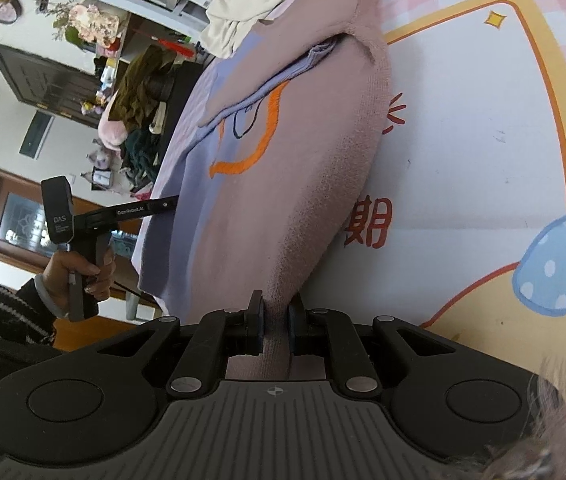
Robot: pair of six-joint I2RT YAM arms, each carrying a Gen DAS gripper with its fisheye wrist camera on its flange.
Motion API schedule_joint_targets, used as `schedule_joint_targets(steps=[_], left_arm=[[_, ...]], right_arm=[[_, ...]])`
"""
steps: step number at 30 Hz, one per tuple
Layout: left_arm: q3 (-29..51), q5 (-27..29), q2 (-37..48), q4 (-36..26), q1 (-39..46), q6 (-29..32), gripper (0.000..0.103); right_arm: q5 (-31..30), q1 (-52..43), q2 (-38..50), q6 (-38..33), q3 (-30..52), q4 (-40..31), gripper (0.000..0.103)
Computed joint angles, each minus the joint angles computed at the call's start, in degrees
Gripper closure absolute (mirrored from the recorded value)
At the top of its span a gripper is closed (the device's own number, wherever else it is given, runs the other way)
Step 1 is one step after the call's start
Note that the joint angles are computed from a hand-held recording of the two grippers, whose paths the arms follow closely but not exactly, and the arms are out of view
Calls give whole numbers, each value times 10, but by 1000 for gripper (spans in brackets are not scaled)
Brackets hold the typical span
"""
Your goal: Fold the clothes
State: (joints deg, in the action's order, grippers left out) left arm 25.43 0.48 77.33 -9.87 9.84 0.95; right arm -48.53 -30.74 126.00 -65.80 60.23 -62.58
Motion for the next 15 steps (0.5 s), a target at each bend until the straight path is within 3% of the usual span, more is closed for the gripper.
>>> schedule_joint_targets(steps=[9,15], left_arm=[[-34,26,-97,-86,34,-18,87],[-47,21,-115,-103,24,-33,87]], right_arm=[[8,5,22,-15,32,-29,93],[8,14,26,-12,41,-35,93]])
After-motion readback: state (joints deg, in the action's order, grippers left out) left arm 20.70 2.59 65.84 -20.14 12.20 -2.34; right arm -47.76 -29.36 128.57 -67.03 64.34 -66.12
